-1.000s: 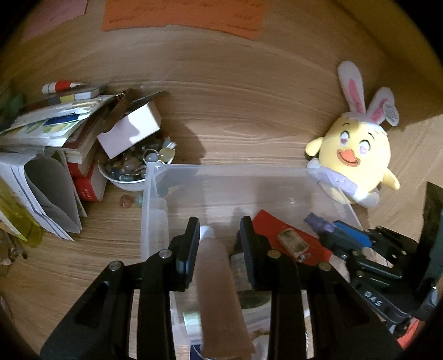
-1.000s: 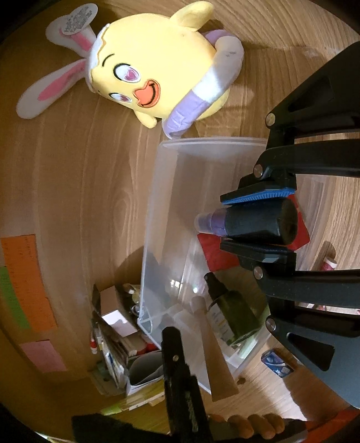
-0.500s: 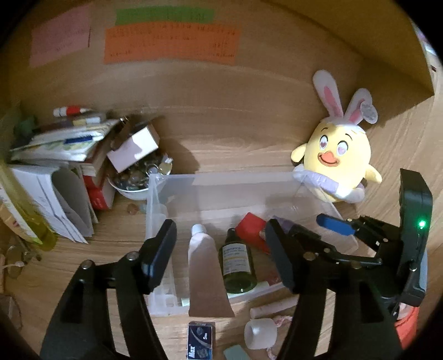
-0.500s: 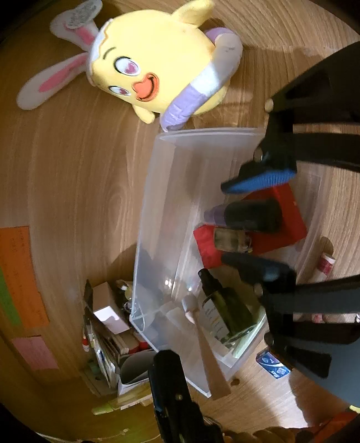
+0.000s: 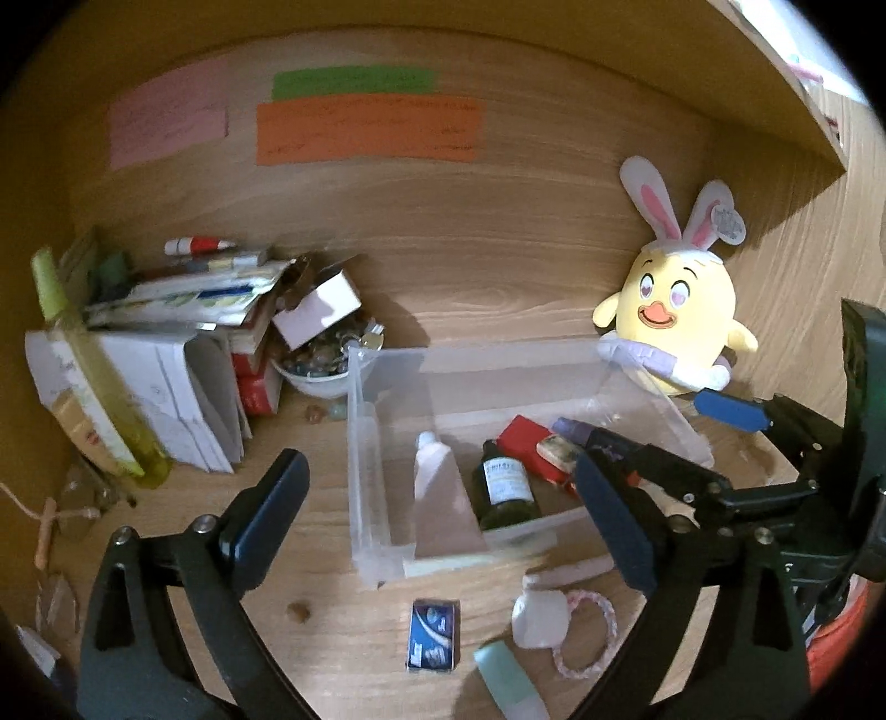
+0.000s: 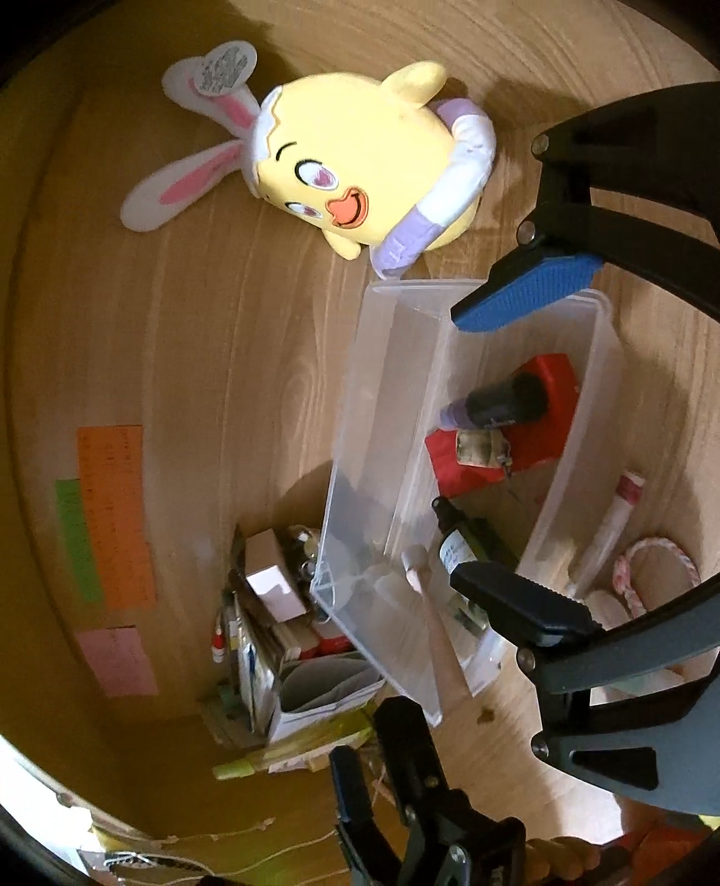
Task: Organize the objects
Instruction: 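Grasp the small brown bead with the left gripper while the right grasps the white lipstick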
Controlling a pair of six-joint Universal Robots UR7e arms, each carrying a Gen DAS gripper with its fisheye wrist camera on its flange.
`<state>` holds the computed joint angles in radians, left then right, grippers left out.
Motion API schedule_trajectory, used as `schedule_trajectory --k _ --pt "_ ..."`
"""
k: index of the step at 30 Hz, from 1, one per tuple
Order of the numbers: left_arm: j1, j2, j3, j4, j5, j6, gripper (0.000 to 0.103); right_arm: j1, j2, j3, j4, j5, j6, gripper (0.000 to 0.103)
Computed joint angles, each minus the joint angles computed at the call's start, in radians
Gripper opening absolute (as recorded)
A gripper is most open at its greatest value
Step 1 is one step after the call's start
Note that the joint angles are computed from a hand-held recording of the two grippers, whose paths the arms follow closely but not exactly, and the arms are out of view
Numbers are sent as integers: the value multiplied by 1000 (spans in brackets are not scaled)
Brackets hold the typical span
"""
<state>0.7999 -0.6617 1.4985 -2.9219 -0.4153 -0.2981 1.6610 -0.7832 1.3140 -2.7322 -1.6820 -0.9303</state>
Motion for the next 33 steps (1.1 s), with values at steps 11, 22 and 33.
schedule_trajectory --k 11,22,33 --pt "-2 -126 181 100 37 -221 99 -17 -72 103 -34 25 -18 83" --pt "37 -204 285 353 -4 -496 99 -36 -90 165 -8 -25 -29 83" --pt "87 -199 285 416 -83 -521 99 -51 -65 176 -6 -130 -31 83"
